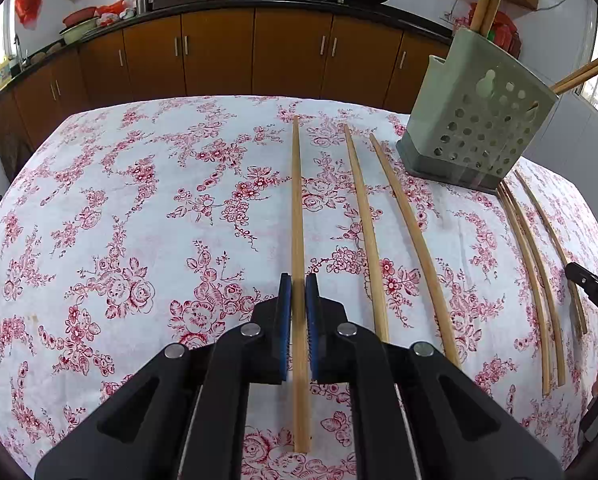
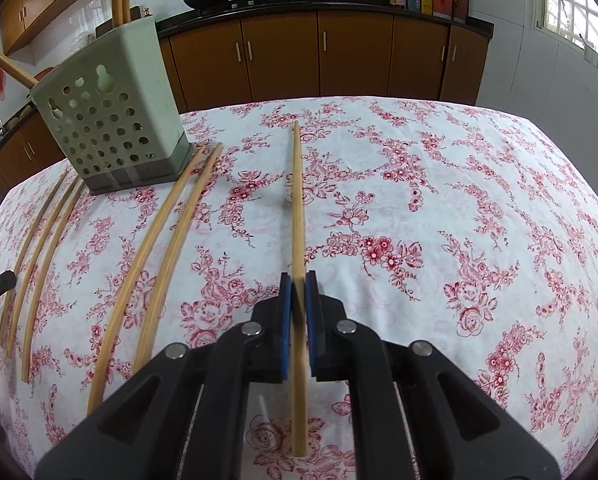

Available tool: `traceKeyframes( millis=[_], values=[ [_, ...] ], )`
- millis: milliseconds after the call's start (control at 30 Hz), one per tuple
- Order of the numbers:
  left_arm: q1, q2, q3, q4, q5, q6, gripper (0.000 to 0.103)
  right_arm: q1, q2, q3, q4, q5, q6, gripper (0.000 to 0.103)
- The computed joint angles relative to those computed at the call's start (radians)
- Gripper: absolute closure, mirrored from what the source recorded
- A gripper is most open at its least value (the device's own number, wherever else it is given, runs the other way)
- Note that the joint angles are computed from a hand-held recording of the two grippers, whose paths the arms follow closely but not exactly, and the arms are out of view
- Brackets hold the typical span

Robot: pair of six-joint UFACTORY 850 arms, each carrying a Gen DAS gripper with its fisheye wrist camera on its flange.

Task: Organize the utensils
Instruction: 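Lower the left tool onto a chopstick and close it while the right tool grasps another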

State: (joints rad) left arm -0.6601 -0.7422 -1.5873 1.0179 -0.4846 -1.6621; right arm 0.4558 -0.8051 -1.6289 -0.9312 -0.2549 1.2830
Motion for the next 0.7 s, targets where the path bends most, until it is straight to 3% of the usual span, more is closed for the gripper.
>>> traceKeyframes(
  millis=[467,700],
  values=[
    [-0.003,-0.019,-0.031,-0.023,-0.017,0.033,0.095,0.001,0.002,0.001,0.008,0.000,-0.007,0.095],
    [-0.021,-0.013,-0.024,-0.029,-0.034,0.058,0.095,0.004,0.037,0.062,-0.063,0.026,0.065,0.095]
  ],
)
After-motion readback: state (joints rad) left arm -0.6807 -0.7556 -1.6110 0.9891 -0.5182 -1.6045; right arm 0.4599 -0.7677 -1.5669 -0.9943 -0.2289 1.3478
